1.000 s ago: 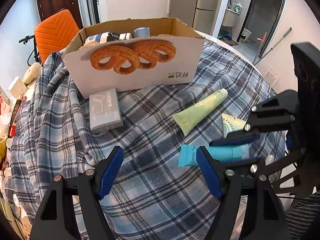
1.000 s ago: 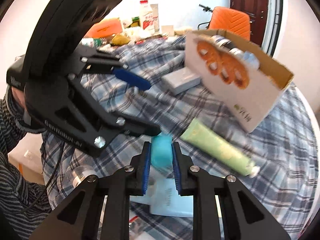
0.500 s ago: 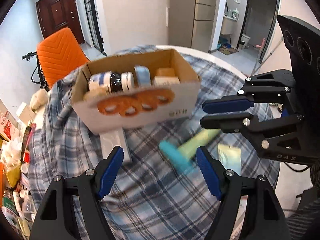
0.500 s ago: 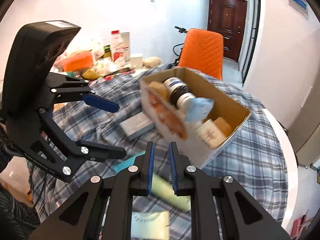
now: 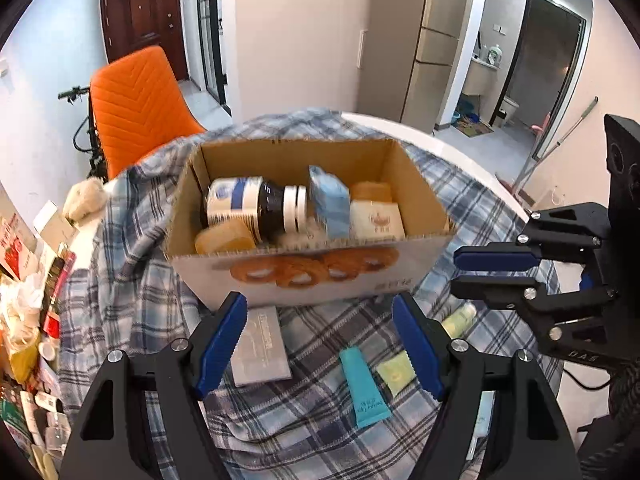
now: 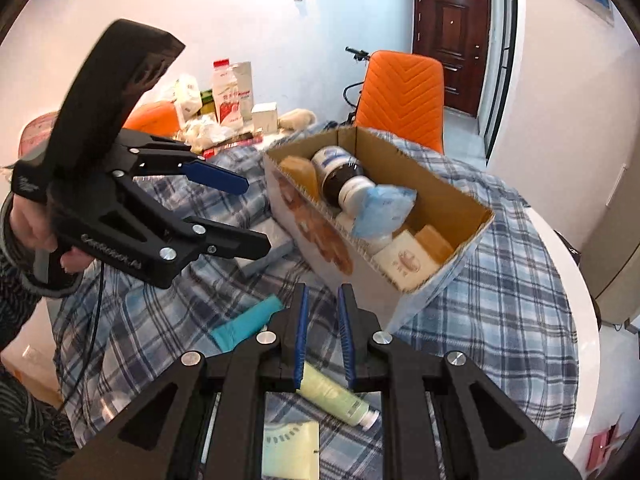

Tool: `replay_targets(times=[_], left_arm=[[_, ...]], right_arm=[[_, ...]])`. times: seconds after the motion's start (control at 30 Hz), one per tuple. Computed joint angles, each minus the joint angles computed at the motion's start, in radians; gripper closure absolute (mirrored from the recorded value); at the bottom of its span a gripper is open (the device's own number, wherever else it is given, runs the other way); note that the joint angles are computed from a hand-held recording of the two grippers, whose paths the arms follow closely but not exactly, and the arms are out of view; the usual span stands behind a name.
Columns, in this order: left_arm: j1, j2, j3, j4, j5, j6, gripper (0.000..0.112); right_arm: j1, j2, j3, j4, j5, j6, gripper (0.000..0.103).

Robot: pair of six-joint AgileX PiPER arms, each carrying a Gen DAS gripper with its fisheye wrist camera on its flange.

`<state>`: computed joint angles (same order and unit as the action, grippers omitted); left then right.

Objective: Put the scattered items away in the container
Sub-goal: 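Grasp the grey packaged box with the left gripper and lift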

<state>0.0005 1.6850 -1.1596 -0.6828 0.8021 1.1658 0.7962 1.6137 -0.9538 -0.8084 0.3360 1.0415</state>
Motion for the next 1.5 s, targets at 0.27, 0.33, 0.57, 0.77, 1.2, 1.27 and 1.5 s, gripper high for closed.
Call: replay_targets(times=[0.27,0.33,0.57,0.77,1.2,1.27,1.5], left_arm=[[-0.003,0.081,0.034,0.081,-0.091,-0.044,0.035],[-0.001,0.099,0.037,0.087,-0.110,-0.051,0.035],[-0.005,0.151,0.032,0.095,-0.162,-0.052,0.035],[-0.023,0.194,0.014,0.105,-0.189,-0.066,0.027],[0.014,0.224,0.018,0.010,-0.203,0.029,0.058],[0.025,0.229,0.010,0.010,-0.194,0.025,0.062],[0.033,0.216,0.028,0.015,-0.197,0.031,0.063]], right_arm=[[-0.003,0.033,0.040,0.017,-0.053,0.019,0.089],[-0.006,0.043,0.045,0.033,-0.068,0.013,0.089],[-0.003,0.067,0.043,0.100,-0.085,-0.045,0.089],[0.001,0.076,0.041,0.107,-0.088,-0.046,0.088],[-0.006,0.089,0.048,0.120,-0.101,-0.046,0.088],[-0.002,0.088,0.048,0.118,-0.102,-0.043,0.088],[0.019,0.075,0.050,0.101,-0.084,-0.030,0.088]])
